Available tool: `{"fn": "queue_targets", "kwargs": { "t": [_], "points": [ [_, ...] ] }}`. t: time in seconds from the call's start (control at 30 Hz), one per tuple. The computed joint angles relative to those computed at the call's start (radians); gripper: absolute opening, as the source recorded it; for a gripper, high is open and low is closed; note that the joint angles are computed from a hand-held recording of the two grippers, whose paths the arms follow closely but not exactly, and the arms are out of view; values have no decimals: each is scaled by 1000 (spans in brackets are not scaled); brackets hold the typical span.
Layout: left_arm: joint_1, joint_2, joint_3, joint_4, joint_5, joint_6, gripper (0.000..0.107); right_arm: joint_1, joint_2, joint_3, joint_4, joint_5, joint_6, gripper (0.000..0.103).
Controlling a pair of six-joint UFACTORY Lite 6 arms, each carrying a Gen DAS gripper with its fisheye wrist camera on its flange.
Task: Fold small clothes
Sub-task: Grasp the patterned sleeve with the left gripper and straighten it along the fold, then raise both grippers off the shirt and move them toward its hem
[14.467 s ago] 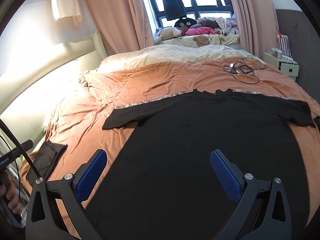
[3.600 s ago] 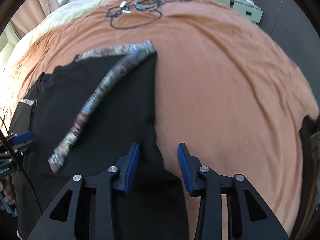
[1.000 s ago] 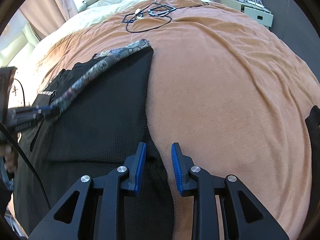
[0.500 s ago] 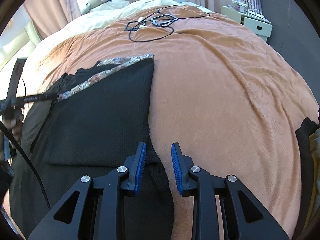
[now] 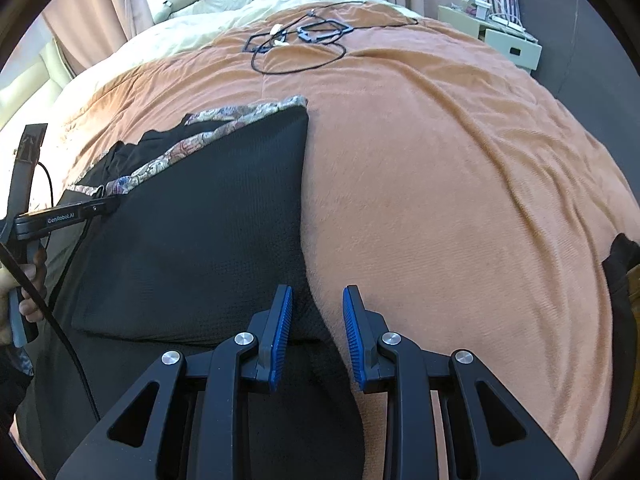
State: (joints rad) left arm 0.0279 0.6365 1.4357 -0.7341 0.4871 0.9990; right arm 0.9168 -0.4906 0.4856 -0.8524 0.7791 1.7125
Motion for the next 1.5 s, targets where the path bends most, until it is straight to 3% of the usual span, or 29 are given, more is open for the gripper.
{"fn": "queue_targets", "kwargs": {
  "t": [0.1,0.23,0.33,0.53,0.6,0.63,0.83,0.9,0.93,1.0,1.07,1.23,1.37,1.5],
  "points": [
    [2,10,8,-7,-20,4,10,10,24,5,17,12,6,24],
    [-5,-22,-5,116,-30,-83,12,6,31,8,76,7,-11,24],
    [52,-81,-26,76,80,-37,12,74,-48,12,107,84,6,24],
    [176,-317,-188,77,201,48,12,428,-87,91,150,389,162,25],
    [235,-391,-234,81,250,65,12,570,-71,132,163,491,251,44],
    [264,-427,-256,81,275,74,12,644,-55,157,165,542,304,60],
    [520,-631,-333,98,493,185,12,990,80,342,219,777,525,65],
    [618,-673,-334,97,578,235,13,1097,149,429,228,863,594,73],
    [676,-690,-330,95,624,268,20,1139,173,461,233,896,627,78],
    [773,-712,-323,84,692,330,46,1214,235,524,245,946,686,79],
    [882,-732,-310,69,762,412,59,1268,297,576,264,979,733,81],
    [1117,-685,-226,77,924,555,67,1373,447,697,310,1026,830,86],
    [1277,-618,-142,88,1019,653,82,1447,560,801,359,1071,907,93],
    [1456,-500,4,87,1154,745,83,1528,672,907,386,1108,998,93]
  ]
}}
